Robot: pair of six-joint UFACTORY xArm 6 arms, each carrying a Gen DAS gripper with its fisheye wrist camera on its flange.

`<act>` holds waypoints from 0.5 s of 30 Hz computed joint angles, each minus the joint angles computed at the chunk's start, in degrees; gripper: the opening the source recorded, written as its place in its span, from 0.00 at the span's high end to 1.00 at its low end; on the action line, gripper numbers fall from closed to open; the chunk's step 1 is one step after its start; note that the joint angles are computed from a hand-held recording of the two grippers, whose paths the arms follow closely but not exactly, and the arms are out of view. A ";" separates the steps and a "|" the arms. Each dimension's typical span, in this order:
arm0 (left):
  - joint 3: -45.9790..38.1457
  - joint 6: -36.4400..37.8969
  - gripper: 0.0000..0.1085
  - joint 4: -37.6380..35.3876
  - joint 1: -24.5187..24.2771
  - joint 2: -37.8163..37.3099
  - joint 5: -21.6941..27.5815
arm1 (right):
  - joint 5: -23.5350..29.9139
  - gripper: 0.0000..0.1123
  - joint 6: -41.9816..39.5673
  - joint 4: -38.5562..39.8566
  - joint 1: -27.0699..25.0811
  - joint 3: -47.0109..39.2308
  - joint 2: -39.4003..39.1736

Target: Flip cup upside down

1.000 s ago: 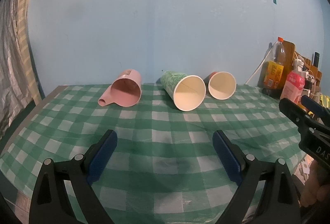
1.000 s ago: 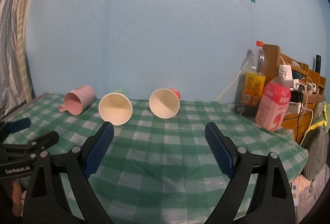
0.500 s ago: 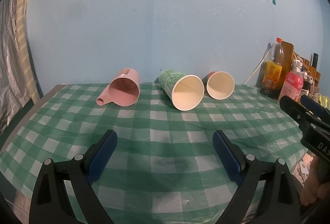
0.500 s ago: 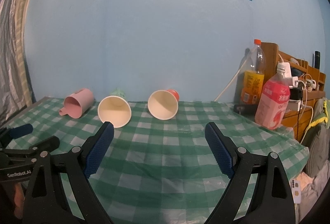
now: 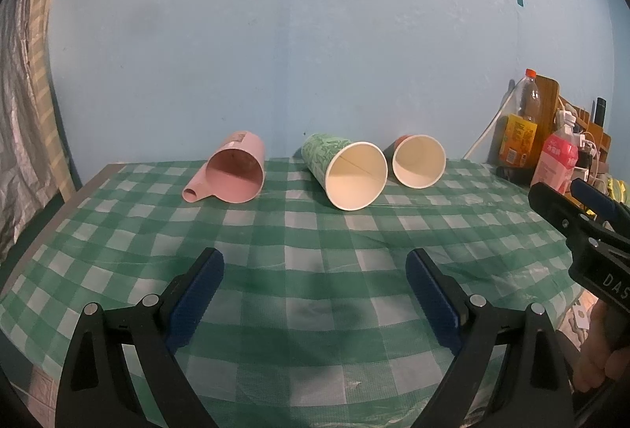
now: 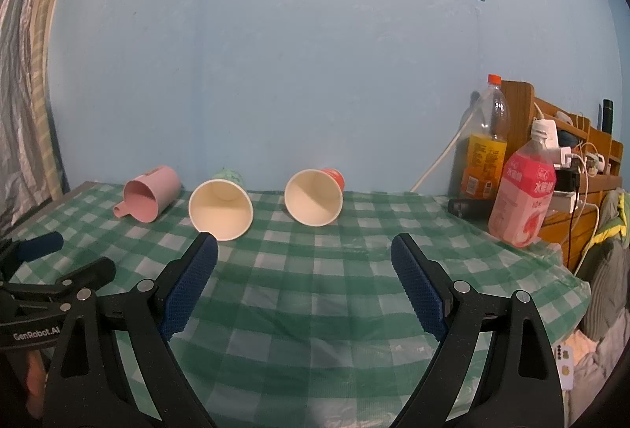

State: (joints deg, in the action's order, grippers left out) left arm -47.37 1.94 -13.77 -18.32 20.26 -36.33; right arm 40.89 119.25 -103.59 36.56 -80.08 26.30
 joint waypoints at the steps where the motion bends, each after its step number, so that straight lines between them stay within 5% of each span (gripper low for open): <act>1: -0.04 -0.02 0.13 0.00 0.00 0.03 0.00 | -0.08 0.21 0.00 -0.03 -0.02 -0.01 0.01; 15: 0.00 -0.12 0.13 0.02 -0.05 0.05 -0.12 | -0.20 0.21 -0.44 0.47 0.01 -0.58 0.56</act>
State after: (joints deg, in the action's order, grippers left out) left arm -47.37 1.83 -13.75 -18.36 20.31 -36.46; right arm 40.69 118.81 -103.12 36.58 -80.67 26.86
